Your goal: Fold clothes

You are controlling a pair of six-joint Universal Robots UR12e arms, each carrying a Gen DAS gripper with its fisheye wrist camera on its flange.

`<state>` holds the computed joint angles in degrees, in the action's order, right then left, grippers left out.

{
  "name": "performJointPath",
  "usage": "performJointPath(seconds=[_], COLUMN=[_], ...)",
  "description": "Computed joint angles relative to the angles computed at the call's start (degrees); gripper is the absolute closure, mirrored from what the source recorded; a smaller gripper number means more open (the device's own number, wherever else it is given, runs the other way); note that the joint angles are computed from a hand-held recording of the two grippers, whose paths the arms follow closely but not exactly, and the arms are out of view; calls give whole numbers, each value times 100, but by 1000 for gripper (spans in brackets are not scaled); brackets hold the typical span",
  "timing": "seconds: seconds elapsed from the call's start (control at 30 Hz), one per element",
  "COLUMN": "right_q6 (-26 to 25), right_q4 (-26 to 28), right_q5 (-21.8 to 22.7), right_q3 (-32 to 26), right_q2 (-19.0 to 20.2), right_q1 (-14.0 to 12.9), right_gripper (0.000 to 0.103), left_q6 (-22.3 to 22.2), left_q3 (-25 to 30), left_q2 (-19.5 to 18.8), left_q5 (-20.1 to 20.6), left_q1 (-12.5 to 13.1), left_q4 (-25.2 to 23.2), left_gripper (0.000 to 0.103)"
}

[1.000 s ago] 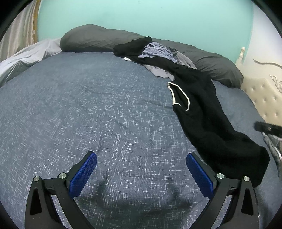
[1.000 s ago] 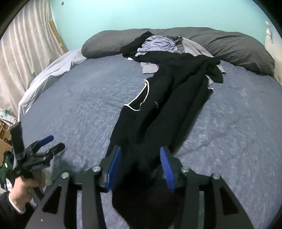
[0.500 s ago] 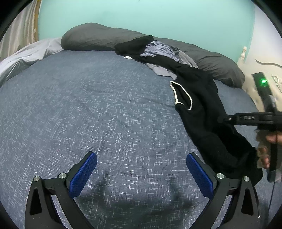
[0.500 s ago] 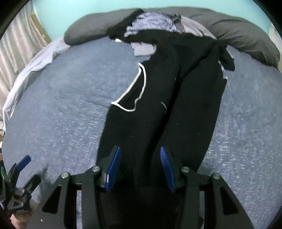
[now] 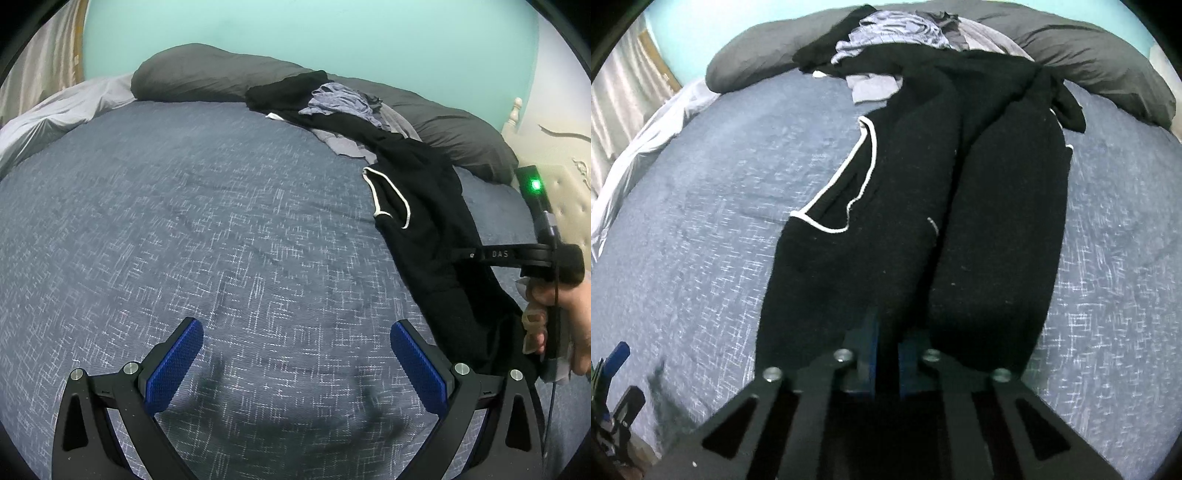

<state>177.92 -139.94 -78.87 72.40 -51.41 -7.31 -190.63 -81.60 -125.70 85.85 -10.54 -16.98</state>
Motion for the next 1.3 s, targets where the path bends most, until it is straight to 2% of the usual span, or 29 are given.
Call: performJointPath(seconds=[0.23, 0.5, 0.73, 0.87, 1.07, 1.13, 1.3], right_q6=[-192, -517, -1132, -1087, -374, -420, -737], right_q4=[-500, -855, -616, -417, -444, -637, -1117], right_q5=[395, 1018, 1692, 1362, 745, 674, 165], right_q3=[368, 988, 1581, 1713, 1706, 1741, 1804], right_q2=[-250, -776, -1379, -1496, -1474, -1514, -1584], right_q1=[-75, -218, -374, -424, -461, -422, -182], right_gripper=[99, 99, 99, 99, 95, 95, 95], left_q6=[-28, -46, -71, -61, -11, 7, -80], left_q3=[6, -3, -13, -29, -11, 2, 14], left_q2=[-8, -2, 11, 27, 17, 10, 7], left_q5=[-13, -28, -48, -63, -88, -88, 59], left_q1=[7, 12, 13, 12, 7, 2, -14], left_q4=[-18, 11, 19, 55, 67, 38, 43], left_gripper=[0, 0, 0, 0, 0, 0, 0])
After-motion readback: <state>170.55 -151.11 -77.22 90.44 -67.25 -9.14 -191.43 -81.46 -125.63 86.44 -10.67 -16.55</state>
